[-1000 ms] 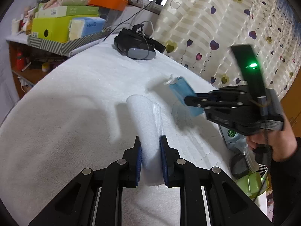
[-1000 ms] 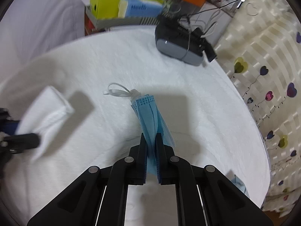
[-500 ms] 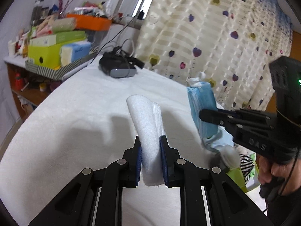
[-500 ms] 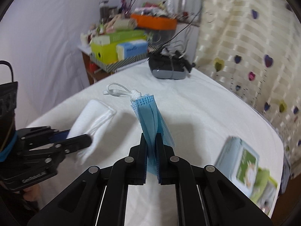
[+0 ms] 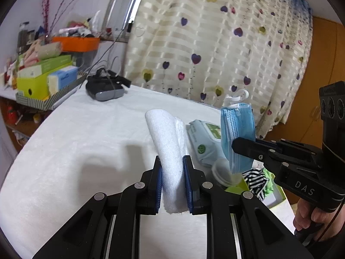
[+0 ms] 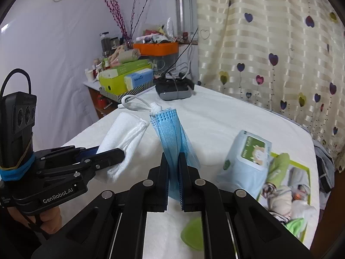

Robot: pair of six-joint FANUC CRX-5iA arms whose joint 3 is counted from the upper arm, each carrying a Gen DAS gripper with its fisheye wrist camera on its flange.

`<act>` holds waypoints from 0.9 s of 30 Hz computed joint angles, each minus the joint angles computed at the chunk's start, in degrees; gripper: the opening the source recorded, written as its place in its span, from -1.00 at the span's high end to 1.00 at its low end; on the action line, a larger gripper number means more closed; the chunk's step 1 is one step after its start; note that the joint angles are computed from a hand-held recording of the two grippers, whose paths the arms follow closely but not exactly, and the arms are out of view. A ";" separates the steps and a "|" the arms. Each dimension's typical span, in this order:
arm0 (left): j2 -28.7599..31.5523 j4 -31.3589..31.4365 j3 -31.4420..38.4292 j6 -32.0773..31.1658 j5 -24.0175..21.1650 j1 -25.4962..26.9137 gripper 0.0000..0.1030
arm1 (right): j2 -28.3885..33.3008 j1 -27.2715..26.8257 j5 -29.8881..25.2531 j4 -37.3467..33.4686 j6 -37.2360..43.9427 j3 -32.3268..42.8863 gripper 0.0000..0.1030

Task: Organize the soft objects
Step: 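Carry the towel with the left tool while the right carries the mask over the box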

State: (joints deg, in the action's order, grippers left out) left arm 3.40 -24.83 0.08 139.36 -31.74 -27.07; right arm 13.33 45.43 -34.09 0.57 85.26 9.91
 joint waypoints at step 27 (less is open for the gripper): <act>7.85 -0.74 11.19 -4.31 -4.79 -8.38 0.68 | -12.62 -5.64 9.19 -1.63 -5.29 -15.72 0.85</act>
